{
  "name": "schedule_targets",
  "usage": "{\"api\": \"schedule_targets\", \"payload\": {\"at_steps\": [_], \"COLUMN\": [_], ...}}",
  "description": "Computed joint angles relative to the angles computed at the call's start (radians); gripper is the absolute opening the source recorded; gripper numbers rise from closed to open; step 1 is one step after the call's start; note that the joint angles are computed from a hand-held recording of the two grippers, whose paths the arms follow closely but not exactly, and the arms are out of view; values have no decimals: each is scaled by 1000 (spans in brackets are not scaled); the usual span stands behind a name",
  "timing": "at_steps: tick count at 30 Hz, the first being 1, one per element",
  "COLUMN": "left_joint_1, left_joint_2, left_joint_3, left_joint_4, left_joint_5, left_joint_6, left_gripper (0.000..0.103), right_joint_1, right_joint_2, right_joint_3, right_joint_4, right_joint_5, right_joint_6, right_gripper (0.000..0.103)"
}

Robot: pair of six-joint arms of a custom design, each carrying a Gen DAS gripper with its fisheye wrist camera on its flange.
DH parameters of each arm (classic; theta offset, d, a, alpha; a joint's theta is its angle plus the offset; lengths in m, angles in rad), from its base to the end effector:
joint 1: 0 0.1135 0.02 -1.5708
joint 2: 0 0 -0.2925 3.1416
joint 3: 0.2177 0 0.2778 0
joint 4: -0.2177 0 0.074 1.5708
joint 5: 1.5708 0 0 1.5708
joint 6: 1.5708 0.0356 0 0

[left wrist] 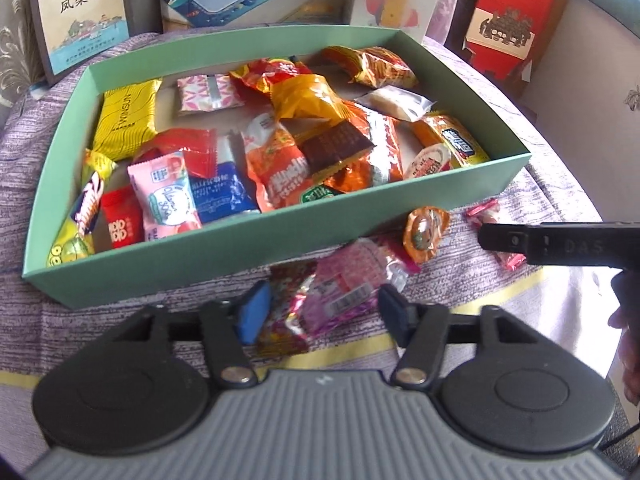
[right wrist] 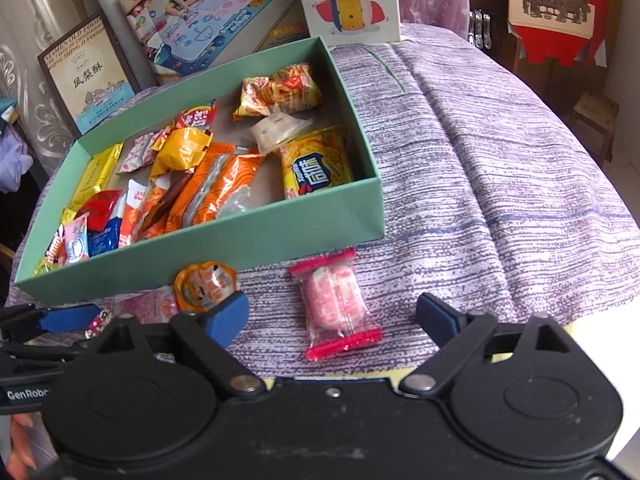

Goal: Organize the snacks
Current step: 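Grasp colorful candy packet with left tool while right grasps pink candy packet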

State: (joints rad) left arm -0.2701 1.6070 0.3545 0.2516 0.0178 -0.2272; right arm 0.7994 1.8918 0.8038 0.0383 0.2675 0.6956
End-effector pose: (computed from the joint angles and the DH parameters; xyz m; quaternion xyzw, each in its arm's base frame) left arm 0.2230 -0.0624 0.0747 0.0231 0.9594 -0.0775 0.2704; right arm 0.2475 0.2410 0.0847 -0.0154 0.9581 0.0791 0.2748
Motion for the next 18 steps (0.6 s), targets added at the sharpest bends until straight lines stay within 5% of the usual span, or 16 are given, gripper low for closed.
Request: {"api": "schedule_targets", "payload": {"at_steps": [4, 6, 7, 18], "left_joint_1": [29, 33, 36, 145], "left_joint_2": [-33, -50, -55, -48], "left_joint_3": [-27, -42, -47, -52], "left_joint_4": [-6, -10, -13, -33], "left_joint_5": [49, 47, 41, 100], "left_joint_6": [9, 8, 4, 20], "left_gripper": [47, 50, 51, 62], "right_joint_1": [24, 54, 64, 166], "right_joint_2": [41, 67, 72, 70], "right_joint_3": [29, 49, 52, 28], "right_joint_4": [-5, -20, -21, -1], "right_joint_5": [56, 126, 141, 152], "right_joint_6": [-37, -90, -106, -93], "right_gripper": [68, 39, 34, 32]}}
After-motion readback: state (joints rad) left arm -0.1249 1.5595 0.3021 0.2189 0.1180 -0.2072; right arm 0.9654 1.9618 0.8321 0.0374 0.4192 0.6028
